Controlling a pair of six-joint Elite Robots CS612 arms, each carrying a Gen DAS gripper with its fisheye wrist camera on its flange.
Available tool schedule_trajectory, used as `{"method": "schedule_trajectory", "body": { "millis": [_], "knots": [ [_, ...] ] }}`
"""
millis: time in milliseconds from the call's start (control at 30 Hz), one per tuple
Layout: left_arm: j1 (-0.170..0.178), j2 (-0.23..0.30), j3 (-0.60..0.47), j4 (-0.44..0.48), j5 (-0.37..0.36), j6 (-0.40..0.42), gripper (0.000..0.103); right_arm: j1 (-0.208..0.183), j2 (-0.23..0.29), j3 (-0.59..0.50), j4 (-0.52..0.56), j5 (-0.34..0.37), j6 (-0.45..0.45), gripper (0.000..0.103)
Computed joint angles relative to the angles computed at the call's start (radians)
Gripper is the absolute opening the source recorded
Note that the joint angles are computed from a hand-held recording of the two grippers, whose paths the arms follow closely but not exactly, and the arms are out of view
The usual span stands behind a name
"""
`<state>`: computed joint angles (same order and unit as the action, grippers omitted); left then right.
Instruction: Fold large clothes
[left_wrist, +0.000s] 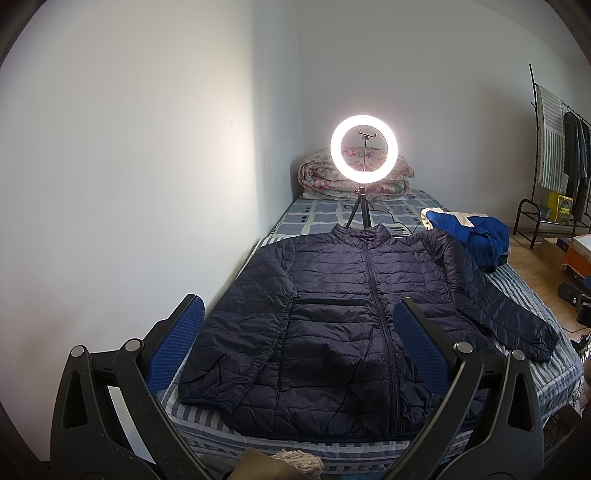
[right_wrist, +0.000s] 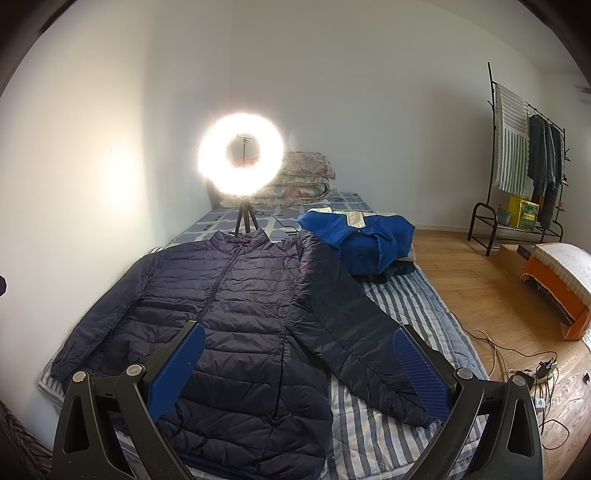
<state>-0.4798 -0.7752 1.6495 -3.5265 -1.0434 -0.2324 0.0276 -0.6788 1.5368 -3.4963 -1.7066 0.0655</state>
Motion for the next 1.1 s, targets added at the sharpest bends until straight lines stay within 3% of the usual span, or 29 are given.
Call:
{"method": "schedule_trajectory", "body": {
  "millis": [633,1100],
  "knots": [
    [0.024,0.011,0.017,-0.027,0.045,0.012,0.103,0.009,0.014,-0.040,0.029,0.060,-0.019,0.103],
    [0.048,0.026,0.047,-0.024,0.085,-0.011,0.103,0.050,0.074,-0.193,0.132,0.181,-0.176,0.103]
  ]
}}
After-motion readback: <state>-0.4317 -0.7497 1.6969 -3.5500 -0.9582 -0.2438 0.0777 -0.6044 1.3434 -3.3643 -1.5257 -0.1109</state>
